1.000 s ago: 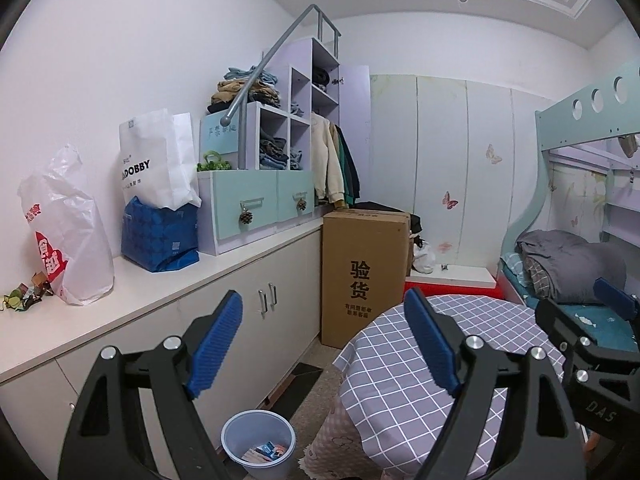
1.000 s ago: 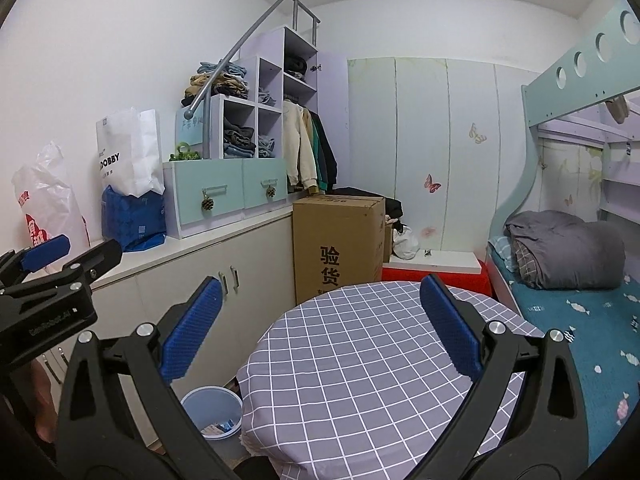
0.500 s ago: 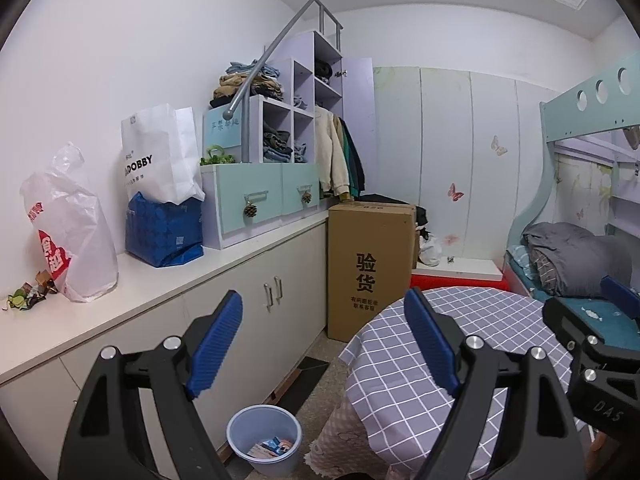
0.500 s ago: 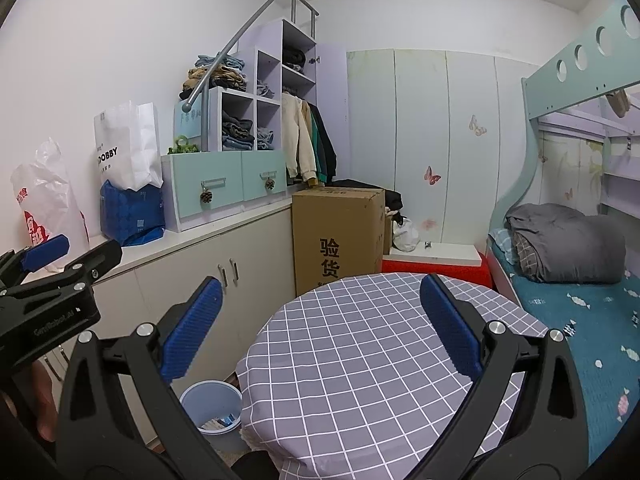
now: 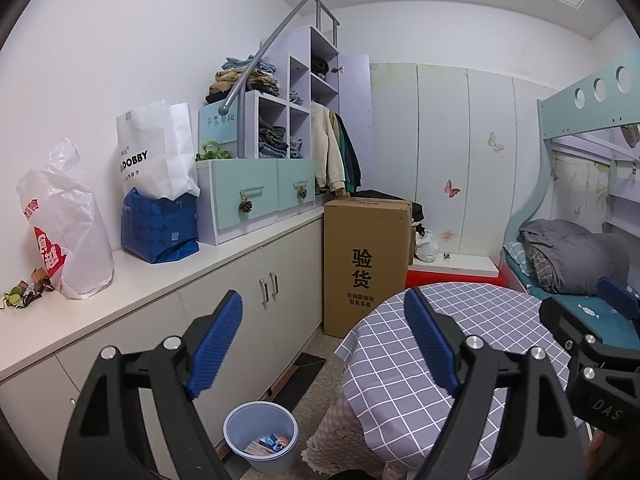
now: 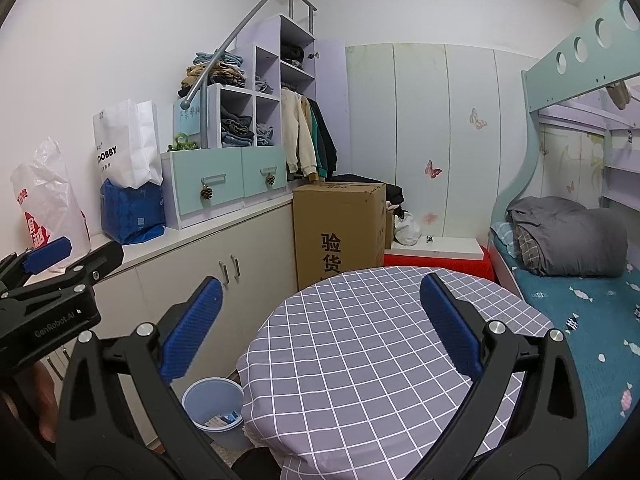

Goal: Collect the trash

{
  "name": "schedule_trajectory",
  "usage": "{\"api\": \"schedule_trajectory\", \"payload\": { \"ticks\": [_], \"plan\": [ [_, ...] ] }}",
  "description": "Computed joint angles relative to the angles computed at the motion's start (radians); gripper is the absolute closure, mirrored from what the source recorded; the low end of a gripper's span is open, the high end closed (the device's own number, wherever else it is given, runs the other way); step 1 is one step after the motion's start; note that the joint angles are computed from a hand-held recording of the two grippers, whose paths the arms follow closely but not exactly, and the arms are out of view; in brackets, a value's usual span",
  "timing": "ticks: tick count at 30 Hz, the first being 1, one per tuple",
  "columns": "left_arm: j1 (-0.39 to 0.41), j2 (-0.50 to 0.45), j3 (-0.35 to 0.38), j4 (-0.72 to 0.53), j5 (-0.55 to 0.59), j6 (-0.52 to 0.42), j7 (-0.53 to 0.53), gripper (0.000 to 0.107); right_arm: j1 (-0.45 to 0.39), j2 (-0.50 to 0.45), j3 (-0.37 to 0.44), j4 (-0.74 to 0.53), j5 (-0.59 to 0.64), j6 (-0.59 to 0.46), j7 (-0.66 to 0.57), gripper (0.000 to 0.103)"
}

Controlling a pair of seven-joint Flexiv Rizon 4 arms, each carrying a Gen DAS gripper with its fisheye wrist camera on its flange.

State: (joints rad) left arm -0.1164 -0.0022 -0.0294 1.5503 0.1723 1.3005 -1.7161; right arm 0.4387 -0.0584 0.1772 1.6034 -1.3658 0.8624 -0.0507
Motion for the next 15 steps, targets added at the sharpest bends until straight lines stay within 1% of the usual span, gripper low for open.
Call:
{"api": "schedule_trajectory", "payload": {
  "ticks": [7, 15],
  "plan": [
    [-0.001, -0.002, 0.001, 0.003, -0.015, 0.003, 0.014, 0.026, -0.004, 0.002, -0.001, 0.005, -0.002, 0.012, 0.008, 0.006],
    [-0.007, -0.003, -0.001, 0.003, -0.004, -0.004, 0.007, 0.026, -0.004, 0.003, 0.002, 0.010, -0.002, 0.013, 0.012, 0.006]
  ]
}}
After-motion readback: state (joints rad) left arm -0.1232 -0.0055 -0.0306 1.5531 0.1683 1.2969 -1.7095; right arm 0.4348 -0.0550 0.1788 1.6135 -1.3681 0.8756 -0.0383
